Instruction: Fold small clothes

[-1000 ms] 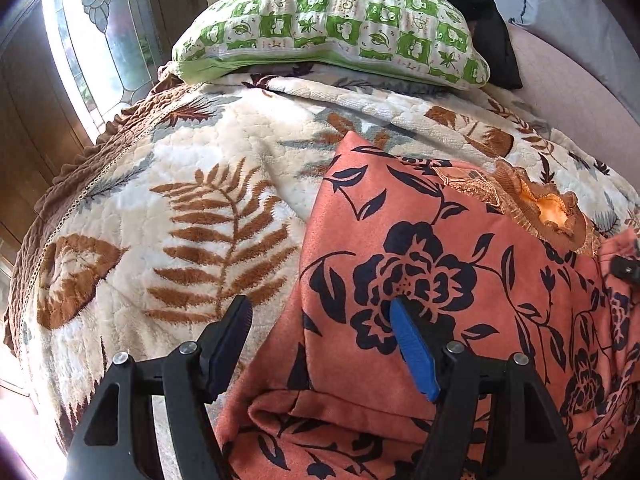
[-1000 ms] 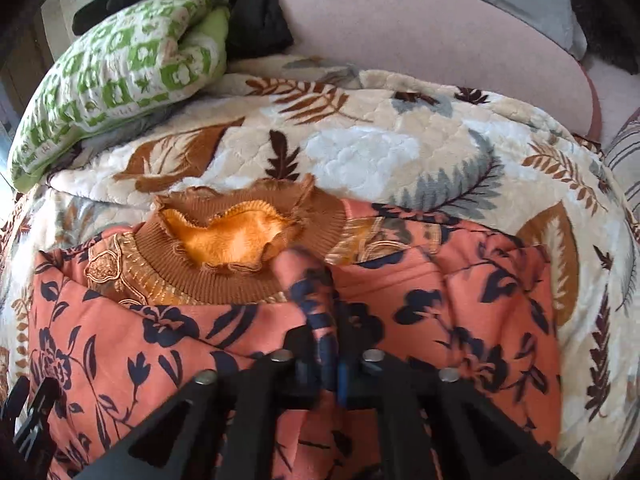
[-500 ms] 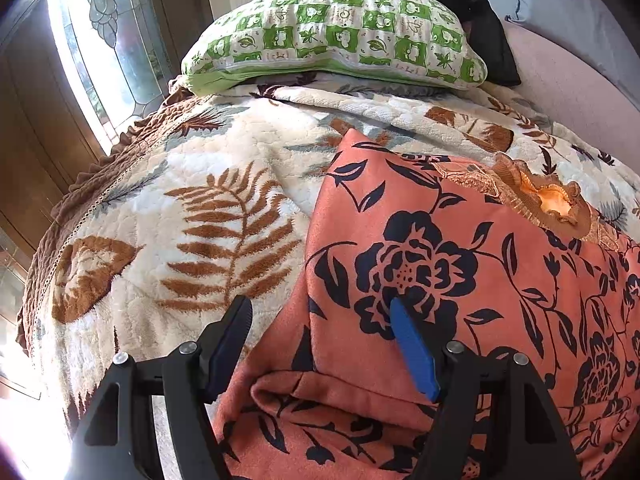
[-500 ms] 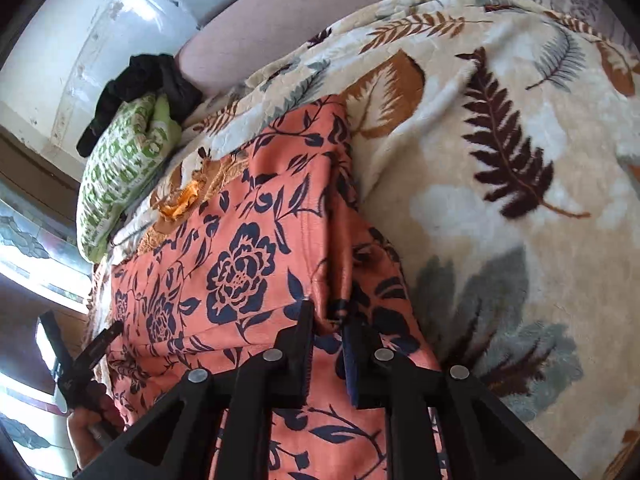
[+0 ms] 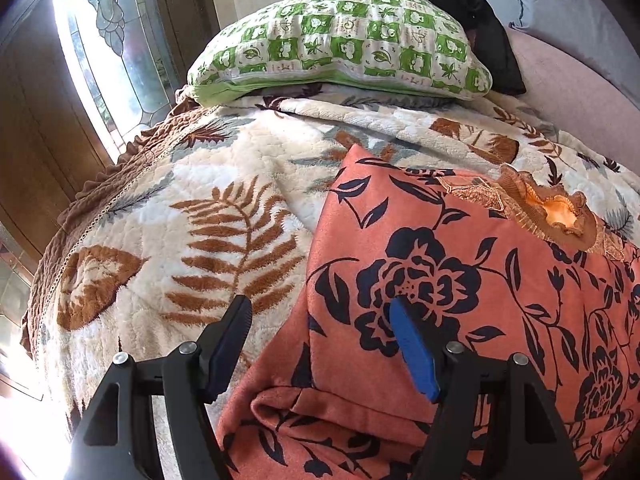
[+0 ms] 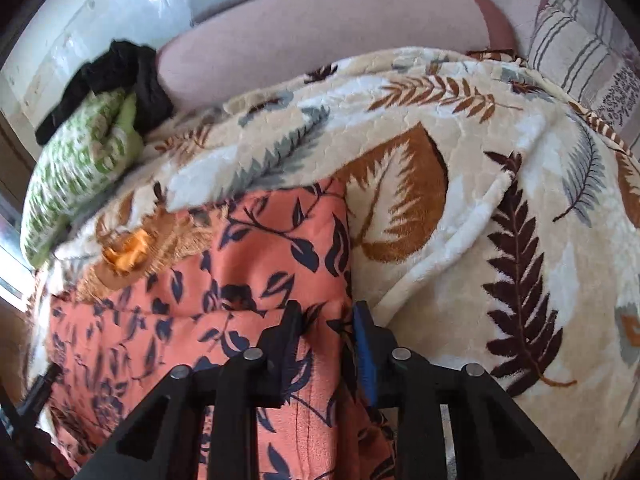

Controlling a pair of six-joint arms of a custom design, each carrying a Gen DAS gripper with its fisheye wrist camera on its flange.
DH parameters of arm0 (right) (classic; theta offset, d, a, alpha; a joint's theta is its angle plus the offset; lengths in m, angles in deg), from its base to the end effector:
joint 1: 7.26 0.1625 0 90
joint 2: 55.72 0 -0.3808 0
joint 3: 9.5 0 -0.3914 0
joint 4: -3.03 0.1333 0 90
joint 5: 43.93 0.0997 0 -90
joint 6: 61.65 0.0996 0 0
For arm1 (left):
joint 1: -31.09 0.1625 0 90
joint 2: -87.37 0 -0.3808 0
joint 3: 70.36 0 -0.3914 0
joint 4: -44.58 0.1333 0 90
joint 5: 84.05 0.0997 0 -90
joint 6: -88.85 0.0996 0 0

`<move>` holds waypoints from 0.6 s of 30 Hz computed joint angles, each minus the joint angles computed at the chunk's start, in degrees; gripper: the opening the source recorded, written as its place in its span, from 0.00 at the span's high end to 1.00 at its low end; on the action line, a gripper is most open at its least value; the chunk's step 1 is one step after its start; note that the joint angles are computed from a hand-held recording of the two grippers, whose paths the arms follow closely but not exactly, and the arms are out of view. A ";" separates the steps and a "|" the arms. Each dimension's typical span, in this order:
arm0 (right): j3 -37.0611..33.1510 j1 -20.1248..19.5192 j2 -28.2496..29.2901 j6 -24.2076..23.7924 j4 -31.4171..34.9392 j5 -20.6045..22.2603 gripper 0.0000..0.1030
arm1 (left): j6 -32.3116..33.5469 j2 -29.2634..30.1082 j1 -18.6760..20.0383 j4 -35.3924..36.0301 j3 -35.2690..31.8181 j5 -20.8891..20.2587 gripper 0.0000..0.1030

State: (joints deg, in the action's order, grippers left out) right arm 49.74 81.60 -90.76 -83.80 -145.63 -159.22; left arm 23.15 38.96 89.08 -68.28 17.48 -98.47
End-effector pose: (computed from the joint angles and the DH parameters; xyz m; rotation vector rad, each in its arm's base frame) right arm 0.0748 -0.8036 0.2029 0.2871 -2.5101 0.6514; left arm -0.1463 -0.6675 0.1465 -0.3460 1.8845 -0.9293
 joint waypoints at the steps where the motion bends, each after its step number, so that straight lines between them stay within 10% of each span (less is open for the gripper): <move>1: 1.00 0.27 -0.14 -1.47 -1.33 -1.01 0.84 | -0.20 -0.14 -0.03 -0.17 0.13 -0.11 0.30; 11: 6.73 3.93 -3.03 -11.89 -21.79 5.10 0.93 | -1.80 -0.69 -0.48 1.31 0.97 0.80 0.30; 18: -13.21 0.23 10.43 -0.89 -0.67 -5.74 0.89 | 0.45 0.51 -0.38 0.86 0.02 1.20 0.30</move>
State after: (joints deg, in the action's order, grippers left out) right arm 36.54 81.83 -80.33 -84.69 -146.29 -164.97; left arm 23.60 39.47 88.70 -67.42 17.50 -97.27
